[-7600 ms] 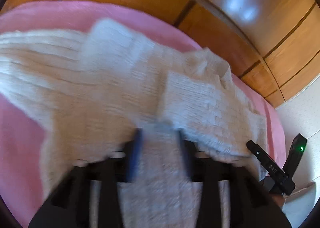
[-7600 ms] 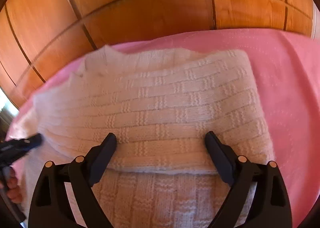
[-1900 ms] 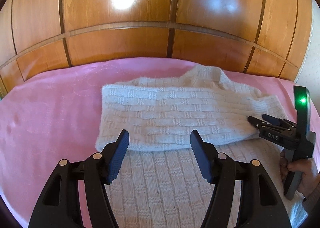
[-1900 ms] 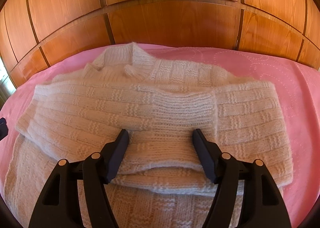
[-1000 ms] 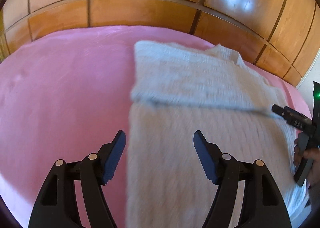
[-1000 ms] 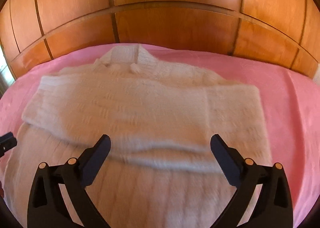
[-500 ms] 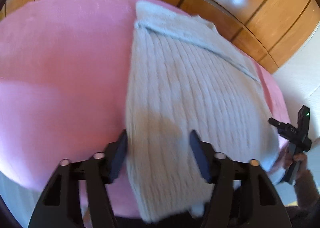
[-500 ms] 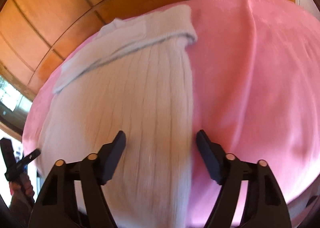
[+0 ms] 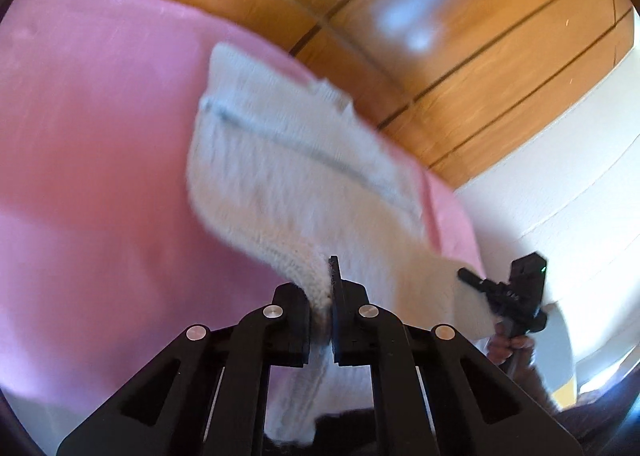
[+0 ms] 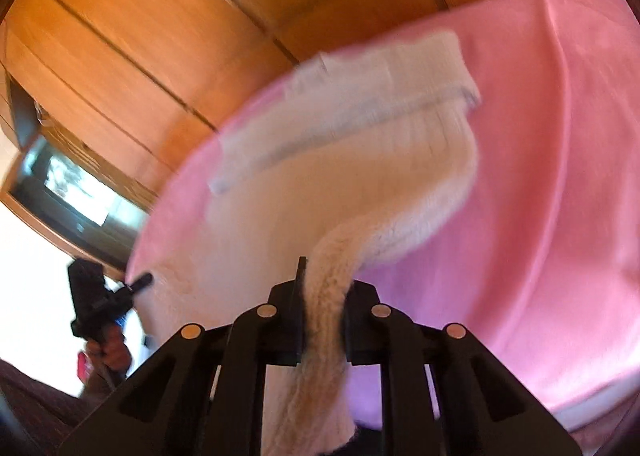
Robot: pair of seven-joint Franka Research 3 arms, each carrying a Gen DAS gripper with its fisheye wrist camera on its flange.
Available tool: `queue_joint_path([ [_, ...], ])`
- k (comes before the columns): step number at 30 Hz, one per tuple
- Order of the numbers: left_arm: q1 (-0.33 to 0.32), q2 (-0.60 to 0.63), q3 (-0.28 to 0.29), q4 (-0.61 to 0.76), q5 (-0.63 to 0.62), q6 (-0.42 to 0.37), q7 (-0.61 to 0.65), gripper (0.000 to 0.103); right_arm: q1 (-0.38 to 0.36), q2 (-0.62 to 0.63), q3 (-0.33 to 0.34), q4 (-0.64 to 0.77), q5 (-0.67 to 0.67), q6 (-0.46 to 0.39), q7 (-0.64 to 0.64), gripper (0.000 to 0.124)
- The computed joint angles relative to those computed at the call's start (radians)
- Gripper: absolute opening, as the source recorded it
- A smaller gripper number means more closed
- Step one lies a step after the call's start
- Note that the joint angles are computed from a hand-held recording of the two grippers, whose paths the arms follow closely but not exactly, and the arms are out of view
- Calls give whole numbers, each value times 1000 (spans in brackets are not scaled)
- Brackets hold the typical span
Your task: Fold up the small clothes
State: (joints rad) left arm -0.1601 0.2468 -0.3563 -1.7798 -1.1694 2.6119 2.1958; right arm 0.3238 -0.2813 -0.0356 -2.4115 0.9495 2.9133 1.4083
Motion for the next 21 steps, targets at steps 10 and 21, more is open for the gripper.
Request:
queue_joint_path([
  [10,-149,453,142,620,502,-40,-602,11,-128,248,18,214,-105,19,173,37],
  [21,38,412,-53,460,560,72,-522,71,-198,111,69,39,-277,88,297,94],
])
